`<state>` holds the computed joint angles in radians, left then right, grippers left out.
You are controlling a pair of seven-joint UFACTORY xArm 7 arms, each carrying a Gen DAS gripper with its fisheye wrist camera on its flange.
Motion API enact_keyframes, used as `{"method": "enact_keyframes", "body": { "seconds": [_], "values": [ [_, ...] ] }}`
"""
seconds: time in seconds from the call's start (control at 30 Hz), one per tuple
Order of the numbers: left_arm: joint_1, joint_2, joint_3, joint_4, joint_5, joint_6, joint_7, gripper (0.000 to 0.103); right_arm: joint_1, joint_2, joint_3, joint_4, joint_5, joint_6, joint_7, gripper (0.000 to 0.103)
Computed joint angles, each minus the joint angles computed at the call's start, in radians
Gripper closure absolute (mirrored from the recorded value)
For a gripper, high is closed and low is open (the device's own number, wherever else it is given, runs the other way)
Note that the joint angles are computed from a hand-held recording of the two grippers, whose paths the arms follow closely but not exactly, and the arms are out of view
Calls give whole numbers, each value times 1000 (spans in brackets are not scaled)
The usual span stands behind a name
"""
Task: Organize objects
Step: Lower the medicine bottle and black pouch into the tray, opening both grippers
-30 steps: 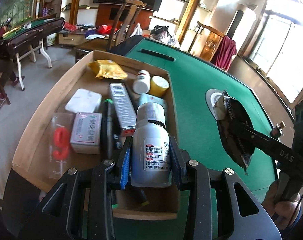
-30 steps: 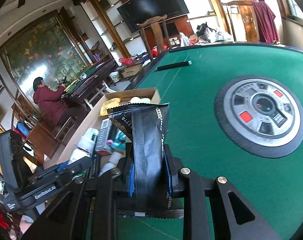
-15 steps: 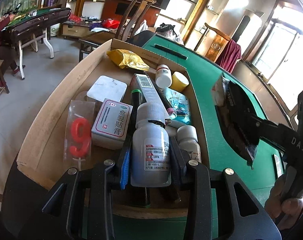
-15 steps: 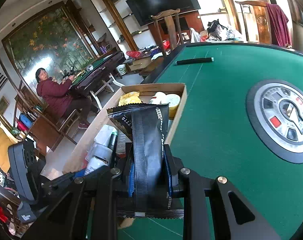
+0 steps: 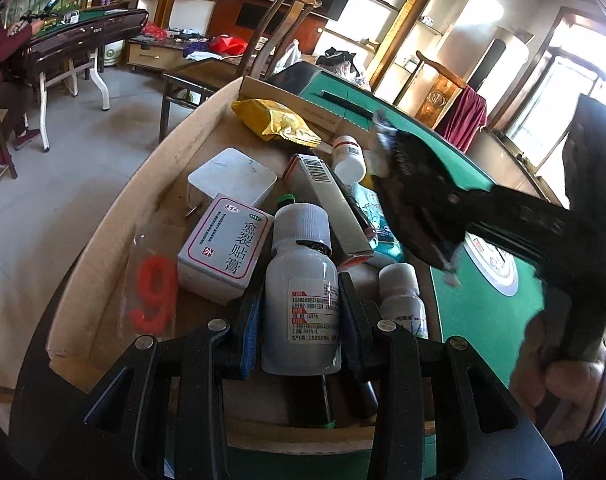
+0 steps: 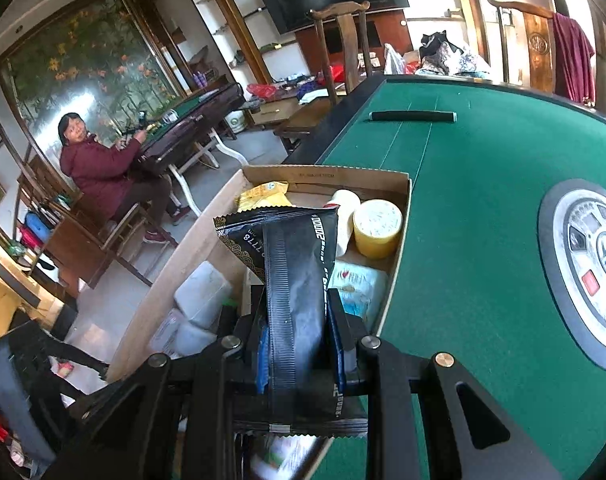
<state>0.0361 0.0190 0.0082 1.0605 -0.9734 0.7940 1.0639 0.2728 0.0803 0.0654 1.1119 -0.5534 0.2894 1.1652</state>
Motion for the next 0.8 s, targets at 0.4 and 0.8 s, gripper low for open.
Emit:
{"method": "enact_keyframes", "body": {
  "seconds": [0.4,0.8],
  "values": [
    [-7,13,-12,2,12,-55,1,69,45,136,-47,172,-5,137,-47,80],
    [-51,-36,-23,-72,0,-196,40,69,72,139,-60,182,-27,166,-77,76]
  ]
}}
